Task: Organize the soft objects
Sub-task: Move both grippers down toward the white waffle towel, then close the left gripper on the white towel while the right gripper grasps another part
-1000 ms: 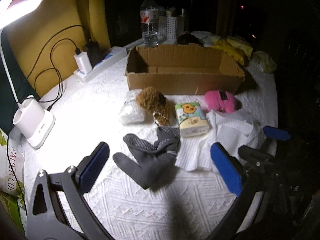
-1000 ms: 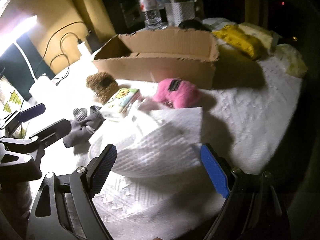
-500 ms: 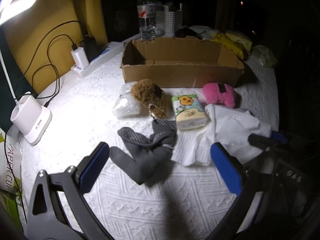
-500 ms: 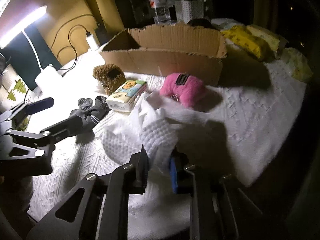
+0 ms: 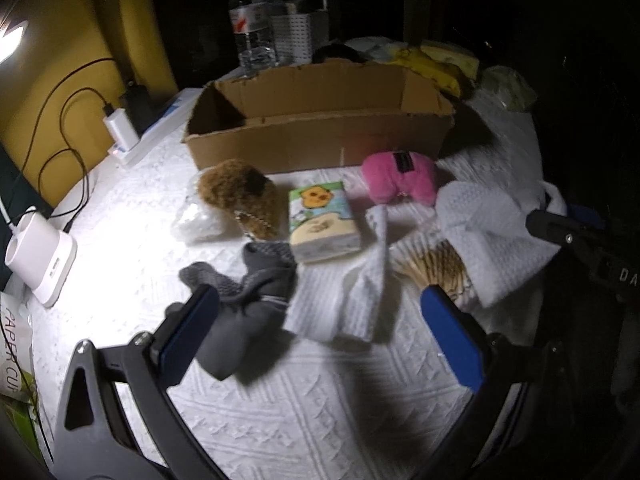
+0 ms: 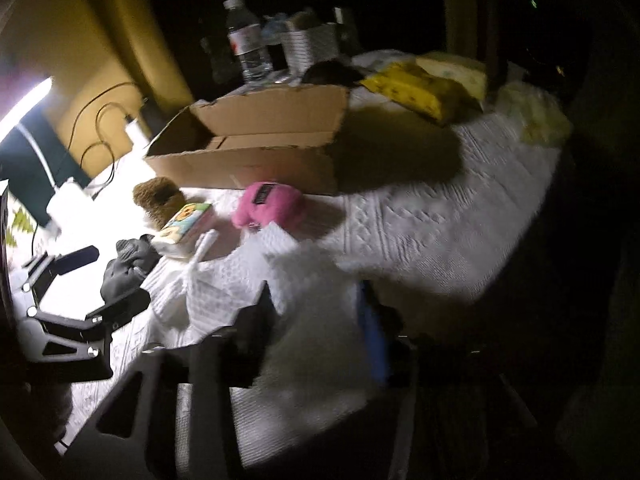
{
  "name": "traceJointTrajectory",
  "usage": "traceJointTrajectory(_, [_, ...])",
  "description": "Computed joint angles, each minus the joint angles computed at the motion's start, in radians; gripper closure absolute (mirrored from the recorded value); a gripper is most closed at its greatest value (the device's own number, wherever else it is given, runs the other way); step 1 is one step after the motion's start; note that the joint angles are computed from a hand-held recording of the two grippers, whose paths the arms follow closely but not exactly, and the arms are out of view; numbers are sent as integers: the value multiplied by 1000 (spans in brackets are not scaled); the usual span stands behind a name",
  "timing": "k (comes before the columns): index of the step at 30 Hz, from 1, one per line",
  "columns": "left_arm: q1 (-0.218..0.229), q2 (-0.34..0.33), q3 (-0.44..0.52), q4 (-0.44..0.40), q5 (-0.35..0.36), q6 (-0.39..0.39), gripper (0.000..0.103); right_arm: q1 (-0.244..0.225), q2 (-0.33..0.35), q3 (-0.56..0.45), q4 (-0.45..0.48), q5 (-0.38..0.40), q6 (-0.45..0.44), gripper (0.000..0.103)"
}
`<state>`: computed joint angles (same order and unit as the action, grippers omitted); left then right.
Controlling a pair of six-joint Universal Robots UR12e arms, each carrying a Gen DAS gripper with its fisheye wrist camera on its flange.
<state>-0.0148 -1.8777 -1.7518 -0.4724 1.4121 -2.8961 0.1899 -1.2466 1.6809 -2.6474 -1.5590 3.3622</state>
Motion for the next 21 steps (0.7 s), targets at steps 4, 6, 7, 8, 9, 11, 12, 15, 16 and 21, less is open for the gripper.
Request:
traceJointTrajectory(4, [-10, -12, 7, -18, 5, 10, 14, -9, 0, 7, 12, 8, -4, 55])
traceJointTrajectory(6, [-15, -22, 16, -44, 15, 16, 24, -15, 2, 9, 23, 26, -7, 54])
traceJointTrajectory(7, [-18, -27, 20, -51, 24, 17, 26, -16, 2, 11, 25, 36, -8, 51])
traceJointTrajectory(8, [-20, -31, 21, -56, 32, 18, 33, -19, 2, 12, 29, 52, -10, 49])
traceJointTrajectory(9, [-23, -34, 23, -60, 40, 21, 37, -23, 4, 13, 36, 72, -13, 48])
traceJointTrajectory(11, [-29, -40, 22, -56, 50, 35, 41, -29, 5, 16, 34, 102, -9, 47])
traceJointTrajectory(12, [-31, -42, 24, -56, 56, 40, 44, -32, 6, 18, 30, 116, -10, 45])
traceJointTrajectory(15, [-38, -52, 30, -76, 65, 49, 51, -31, 10, 16, 40, 141, -22, 43])
traceJointTrajectory(16, [-38, -52, 26, -63, 61, 50, 52, -30, 13, 14, 39, 149, -26, 43])
traceJointTrajectory(21, [-38, -47, 18, -55, 52, 61, 68, -34, 30, 9, 39, 205, -12, 43])
